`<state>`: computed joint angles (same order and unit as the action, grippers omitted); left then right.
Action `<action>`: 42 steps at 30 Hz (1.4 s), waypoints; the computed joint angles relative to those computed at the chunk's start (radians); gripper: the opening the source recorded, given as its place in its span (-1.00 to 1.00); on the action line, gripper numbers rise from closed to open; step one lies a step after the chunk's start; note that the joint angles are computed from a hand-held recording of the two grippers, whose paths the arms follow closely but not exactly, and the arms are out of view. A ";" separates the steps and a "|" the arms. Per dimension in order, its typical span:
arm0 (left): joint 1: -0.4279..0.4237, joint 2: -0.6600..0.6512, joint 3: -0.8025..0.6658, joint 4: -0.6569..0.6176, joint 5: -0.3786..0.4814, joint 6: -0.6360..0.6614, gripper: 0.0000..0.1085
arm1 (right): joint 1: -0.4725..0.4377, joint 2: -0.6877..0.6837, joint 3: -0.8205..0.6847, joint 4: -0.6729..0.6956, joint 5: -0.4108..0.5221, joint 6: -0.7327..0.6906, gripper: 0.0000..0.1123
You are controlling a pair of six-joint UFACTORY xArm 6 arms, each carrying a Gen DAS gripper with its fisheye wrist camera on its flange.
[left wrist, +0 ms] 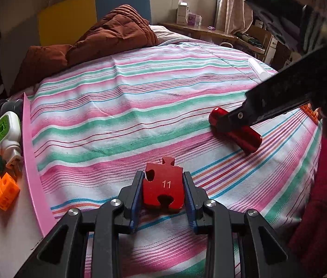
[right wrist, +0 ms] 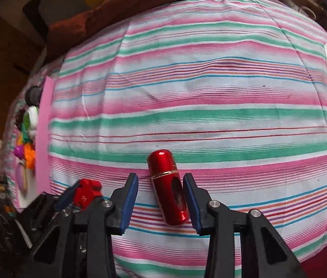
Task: Organize rigid objects
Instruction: 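Lift the puzzle piece toward the tray with the left gripper while the right holds the red cylinder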
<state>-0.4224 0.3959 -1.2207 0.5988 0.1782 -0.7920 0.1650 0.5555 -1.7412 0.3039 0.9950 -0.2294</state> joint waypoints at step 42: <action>-0.033 -0.125 0.058 -0.039 0.040 -0.091 -0.41 | 0.079 0.065 0.078 -0.204 -0.418 -0.061 -0.54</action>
